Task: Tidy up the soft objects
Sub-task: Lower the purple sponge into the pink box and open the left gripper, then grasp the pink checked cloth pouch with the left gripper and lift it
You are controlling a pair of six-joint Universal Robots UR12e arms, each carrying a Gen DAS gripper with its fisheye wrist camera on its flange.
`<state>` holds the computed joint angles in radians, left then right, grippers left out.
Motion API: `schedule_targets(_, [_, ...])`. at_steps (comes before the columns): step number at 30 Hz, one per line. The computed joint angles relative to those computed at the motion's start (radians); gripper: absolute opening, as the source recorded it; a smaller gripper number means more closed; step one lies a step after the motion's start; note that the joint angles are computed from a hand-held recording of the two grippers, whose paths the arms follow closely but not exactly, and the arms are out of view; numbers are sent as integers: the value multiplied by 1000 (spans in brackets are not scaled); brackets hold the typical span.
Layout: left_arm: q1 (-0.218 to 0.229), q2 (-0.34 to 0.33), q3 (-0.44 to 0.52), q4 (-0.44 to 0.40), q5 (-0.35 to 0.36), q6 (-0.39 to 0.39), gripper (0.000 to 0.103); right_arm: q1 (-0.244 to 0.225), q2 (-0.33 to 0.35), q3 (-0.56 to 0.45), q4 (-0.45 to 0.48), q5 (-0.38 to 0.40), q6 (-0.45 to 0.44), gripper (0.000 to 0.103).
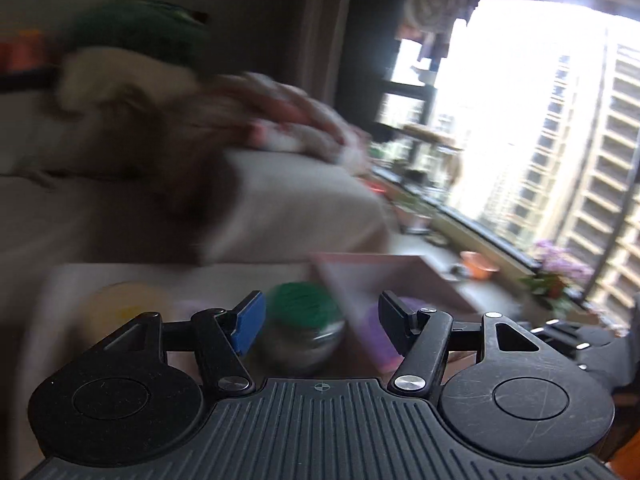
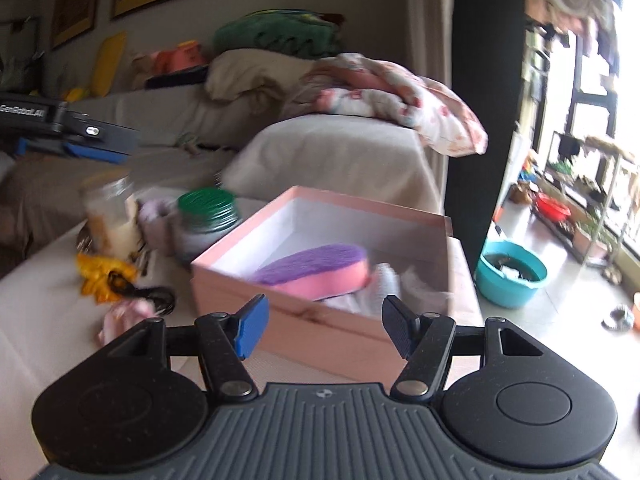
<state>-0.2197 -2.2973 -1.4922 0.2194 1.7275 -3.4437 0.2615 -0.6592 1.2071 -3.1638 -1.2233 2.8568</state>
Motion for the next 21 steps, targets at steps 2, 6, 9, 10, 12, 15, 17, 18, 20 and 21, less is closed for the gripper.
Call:
schedule_targets(2, [4,34,-73,-2,77,-39,68,9,-3,9,14,24,-45,65])
schedule_targets(6, [21,77,-182,-16,88,-157,68,27,-11,19,82,98,-115,66])
schedule_targets(9, [25,78,-206,-26,54,-184,68,45,-11,13,126,122,-167,66])
schedule_targets(10, [25,74,-207,-22,43,-186,68,52,-10,10,137,122,-181,66])
schedule_targets(12, [22,60,-191,-16,8,-181,68,63,-7,4,159,123,-200,66])
schedule_targets(15, [19,35,-152,-21,-36,-183,68,77,-6,8,177,113,-225,66])
schedule_targets(17, [13,24,-134,-30,-23,-216,68,82,-9,22,175,99,-254,66])
schedule_targets(18, [13,16,-127,-18,-25,-226,68,83,-12,35,167,93,-274,66])
schedule_targets(20, [12,7,-119,12,-40,-222,68,82,-16,52,156,90,-306,66])
schedule_targets(21, [13,3,-113,20,-56,-203,68,81,-18,57,159,94,-313,66])
